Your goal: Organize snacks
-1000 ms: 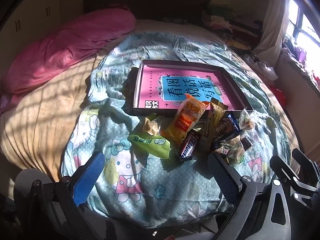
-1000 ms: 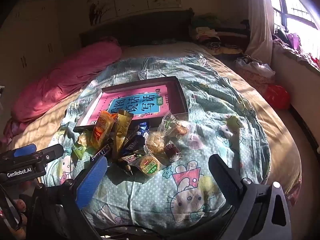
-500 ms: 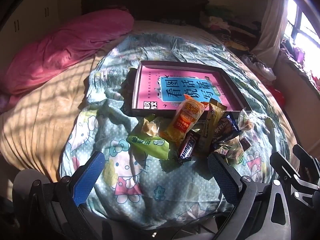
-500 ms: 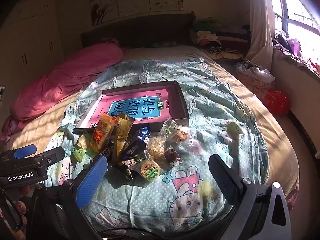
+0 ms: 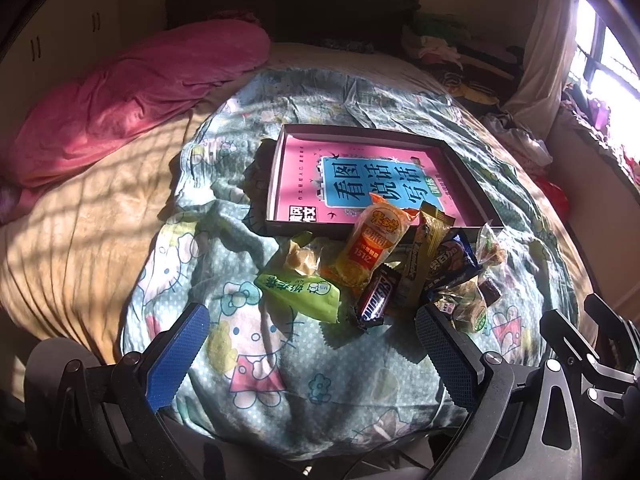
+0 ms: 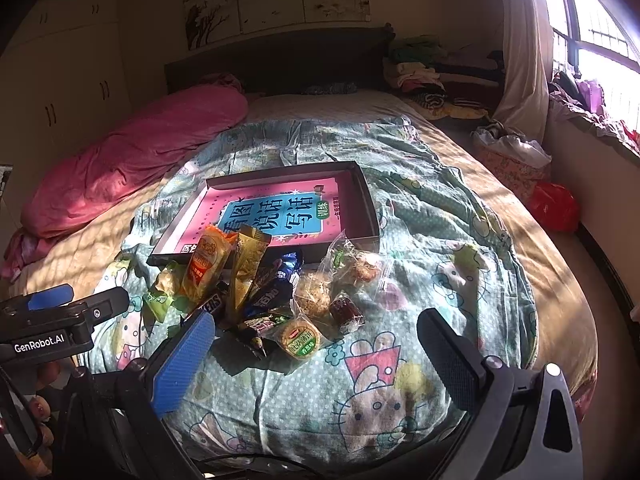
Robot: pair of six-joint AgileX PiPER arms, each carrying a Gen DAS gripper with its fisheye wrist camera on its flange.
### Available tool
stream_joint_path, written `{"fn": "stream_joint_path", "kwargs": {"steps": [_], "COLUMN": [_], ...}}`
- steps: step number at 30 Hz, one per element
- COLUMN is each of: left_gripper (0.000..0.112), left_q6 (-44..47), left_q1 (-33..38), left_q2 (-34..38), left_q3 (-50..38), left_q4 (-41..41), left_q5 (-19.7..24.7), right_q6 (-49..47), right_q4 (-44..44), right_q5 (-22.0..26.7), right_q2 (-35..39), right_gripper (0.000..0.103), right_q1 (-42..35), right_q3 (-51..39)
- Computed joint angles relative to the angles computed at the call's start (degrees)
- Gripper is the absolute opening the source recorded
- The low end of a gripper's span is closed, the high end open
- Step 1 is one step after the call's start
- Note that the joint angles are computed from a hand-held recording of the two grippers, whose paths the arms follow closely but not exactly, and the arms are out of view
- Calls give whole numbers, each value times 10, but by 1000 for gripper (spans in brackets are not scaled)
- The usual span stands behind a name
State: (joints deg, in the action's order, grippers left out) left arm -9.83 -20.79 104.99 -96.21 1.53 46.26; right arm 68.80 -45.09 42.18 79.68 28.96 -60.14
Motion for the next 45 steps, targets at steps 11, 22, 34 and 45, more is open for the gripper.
{"fn": "stream_joint_path", "kwargs": {"steps": [11, 22, 34, 45], "left_gripper": [103, 103, 103, 103], "left_q6": [-2, -6, -7, -5], "left_q1": [-1, -3, -4, 10], "left_q2": [-2, -4, -5, 10], "left_q3": [-2, 1, 2, -3], "left_q4": [5, 7, 8, -14], "left_q5": [1, 0, 2, 17], "right_q6": [-5, -9, -9, -21], "right_q4": [0, 4, 6, 33], "right_q5": [3, -1, -5, -19], "right_q2": [-3, -3, -4, -5], "right_gripper": [102, 102, 102, 102], "right_q1": [3, 2, -2, -26], "right_q3": [-1, 1, 5, 13]}}
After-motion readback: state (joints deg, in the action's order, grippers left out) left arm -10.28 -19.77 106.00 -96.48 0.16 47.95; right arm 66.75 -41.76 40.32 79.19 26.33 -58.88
